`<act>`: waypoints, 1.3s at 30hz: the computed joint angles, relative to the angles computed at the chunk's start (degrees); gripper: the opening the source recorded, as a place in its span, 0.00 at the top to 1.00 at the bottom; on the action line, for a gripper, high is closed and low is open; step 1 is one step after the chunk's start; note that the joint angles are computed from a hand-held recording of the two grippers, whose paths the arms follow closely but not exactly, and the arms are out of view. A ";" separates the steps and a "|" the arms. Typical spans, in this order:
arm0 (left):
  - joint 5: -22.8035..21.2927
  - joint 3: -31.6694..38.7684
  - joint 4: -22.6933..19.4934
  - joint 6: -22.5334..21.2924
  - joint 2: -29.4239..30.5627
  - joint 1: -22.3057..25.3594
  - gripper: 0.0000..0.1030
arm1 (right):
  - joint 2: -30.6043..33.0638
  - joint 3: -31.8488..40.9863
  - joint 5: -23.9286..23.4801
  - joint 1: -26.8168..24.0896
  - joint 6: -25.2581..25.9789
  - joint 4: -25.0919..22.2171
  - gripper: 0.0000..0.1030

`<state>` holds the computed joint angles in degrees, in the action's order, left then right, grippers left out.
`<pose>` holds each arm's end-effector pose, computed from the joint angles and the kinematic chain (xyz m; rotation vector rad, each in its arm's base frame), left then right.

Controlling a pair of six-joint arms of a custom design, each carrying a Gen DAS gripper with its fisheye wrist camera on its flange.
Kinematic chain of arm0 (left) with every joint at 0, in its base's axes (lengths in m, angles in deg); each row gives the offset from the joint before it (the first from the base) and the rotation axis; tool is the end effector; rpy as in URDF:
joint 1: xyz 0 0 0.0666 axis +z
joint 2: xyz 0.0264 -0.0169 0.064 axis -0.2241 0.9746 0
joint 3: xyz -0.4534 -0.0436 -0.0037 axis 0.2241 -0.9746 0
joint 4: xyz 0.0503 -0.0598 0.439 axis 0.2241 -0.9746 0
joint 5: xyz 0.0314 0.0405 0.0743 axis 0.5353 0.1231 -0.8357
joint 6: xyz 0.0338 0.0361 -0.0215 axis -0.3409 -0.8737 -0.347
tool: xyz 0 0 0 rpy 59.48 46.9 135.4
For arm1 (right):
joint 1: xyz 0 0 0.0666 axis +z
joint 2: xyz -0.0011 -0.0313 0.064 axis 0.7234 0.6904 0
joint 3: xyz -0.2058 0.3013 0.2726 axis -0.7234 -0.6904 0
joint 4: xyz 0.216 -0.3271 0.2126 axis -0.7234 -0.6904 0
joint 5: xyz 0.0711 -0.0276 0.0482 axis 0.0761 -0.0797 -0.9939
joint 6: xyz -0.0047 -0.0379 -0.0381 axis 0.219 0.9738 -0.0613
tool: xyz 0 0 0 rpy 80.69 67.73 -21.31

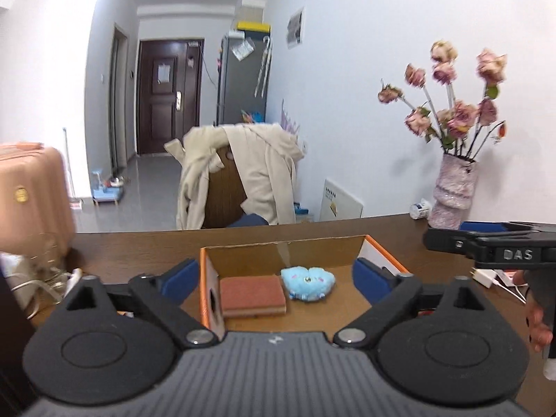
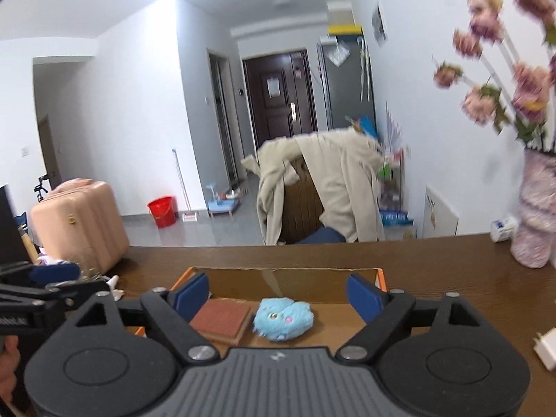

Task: Organize soft objects
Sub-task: 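Carry the blue plush into the box beside the sponge and release, then grasp the purple knit cloth with the right gripper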

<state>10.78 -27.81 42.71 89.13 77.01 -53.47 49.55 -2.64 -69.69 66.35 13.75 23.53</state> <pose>0.3344 -0.2562 0.3742 -0.1200 1.9449 -0.0059 0.4676 0.1787 0.3655 -0.4475 1.9307 0.4933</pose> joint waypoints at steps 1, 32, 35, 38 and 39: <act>-1.82 -1.45 0.52 -0.35 -1.44 -1.82 0.02 | -2.73 -2.93 0.26 0.24 0.08 1.58 0.12; 23.28 -15.64 18.51 4.20 2.01 4.94 0.25 | -3.86 -31.18 5.57 11.40 -24.10 28.29 0.13; 28.81 -15.73 19.50 4.89 2.54 6.95 0.47 | -1.61 -30.37 3.98 10.87 -26.70 30.07 0.17; 33.73 -15.41 18.47 6.29 3.05 8.49 0.64 | 0.30 -29.03 0.25 9.96 -29.45 30.27 0.21; 33.28 -15.31 17.82 6.77 3.11 8.41 0.77 | 0.79 -28.44 -1.02 9.55 -30.12 29.52 0.23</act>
<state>44.06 -43.12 60.52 95.90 80.12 -45.07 50.34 -31.08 -70.70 75.89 -16.38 53.04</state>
